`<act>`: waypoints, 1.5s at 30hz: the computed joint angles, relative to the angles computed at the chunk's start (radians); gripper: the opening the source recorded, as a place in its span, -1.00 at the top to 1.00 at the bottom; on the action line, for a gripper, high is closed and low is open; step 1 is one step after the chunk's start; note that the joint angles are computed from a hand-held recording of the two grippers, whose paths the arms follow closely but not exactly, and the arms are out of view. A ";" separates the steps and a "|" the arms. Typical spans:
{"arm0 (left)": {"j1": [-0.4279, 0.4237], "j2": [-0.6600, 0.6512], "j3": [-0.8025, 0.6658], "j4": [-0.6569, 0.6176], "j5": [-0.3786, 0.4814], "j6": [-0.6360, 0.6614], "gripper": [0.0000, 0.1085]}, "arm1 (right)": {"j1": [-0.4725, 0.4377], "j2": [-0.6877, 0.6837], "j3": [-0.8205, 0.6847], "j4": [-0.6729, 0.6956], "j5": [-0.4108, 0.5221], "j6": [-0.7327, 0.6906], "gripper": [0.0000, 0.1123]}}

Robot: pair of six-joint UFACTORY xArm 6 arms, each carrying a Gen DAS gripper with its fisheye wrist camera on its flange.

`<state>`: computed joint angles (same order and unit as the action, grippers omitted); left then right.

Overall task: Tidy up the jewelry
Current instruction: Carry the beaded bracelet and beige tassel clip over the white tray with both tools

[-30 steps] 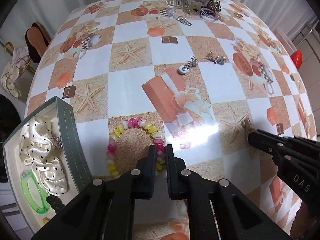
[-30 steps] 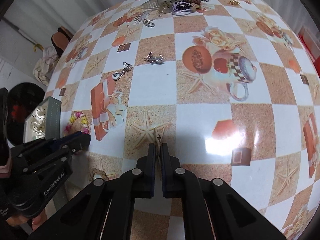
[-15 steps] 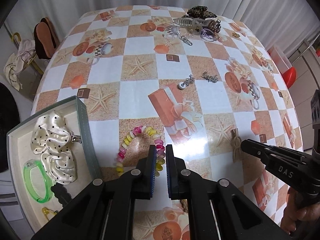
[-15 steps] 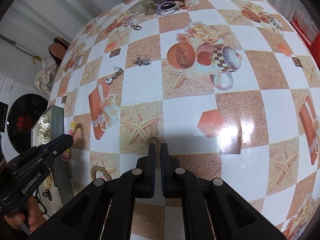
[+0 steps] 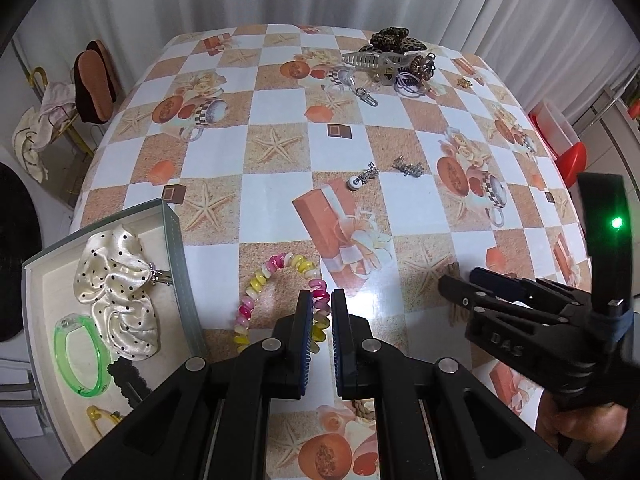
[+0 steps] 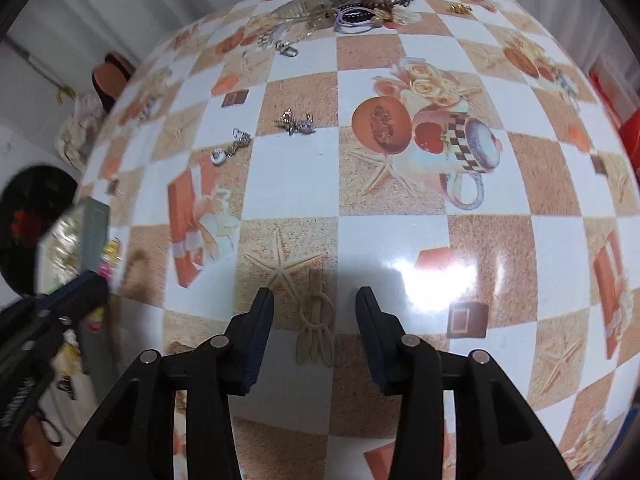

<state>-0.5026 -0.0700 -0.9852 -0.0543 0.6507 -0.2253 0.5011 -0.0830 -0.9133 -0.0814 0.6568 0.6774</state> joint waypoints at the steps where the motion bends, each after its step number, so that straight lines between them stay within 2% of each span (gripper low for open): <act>1: 0.000 -0.003 0.002 -0.001 0.000 -0.001 0.74 | 0.007 0.009 -0.014 -0.032 0.024 0.010 0.60; 5: 0.000 -0.021 0.013 -0.005 -0.005 -0.006 0.74 | 0.004 -0.006 0.003 -0.029 0.013 0.010 0.64; 8: 0.002 -0.038 0.024 -0.010 -0.010 -0.011 0.74 | -0.012 -0.044 0.050 0.073 -0.043 -0.045 0.64; 13: 0.012 -0.084 0.052 -0.009 -0.010 -0.027 0.74 | -0.018 -0.090 0.077 0.139 -0.053 -0.076 0.64; 23: 0.068 -0.255 0.168 0.031 0.020 -0.069 0.74 | 0.030 -0.085 0.000 0.226 -0.077 -0.139 0.64; 33: 0.178 -0.481 0.351 0.065 0.100 -0.142 0.74 | 0.144 0.047 -0.175 0.329 -0.082 -0.248 0.64; 40: 0.249 -0.622 0.473 0.067 0.170 -0.167 0.74 | 0.225 0.190 -0.339 0.421 -0.050 -0.358 0.64; 45: 0.276 -0.688 0.543 0.054 0.190 -0.172 0.74 | 0.266 0.300 -0.462 0.464 -0.006 -0.413 0.64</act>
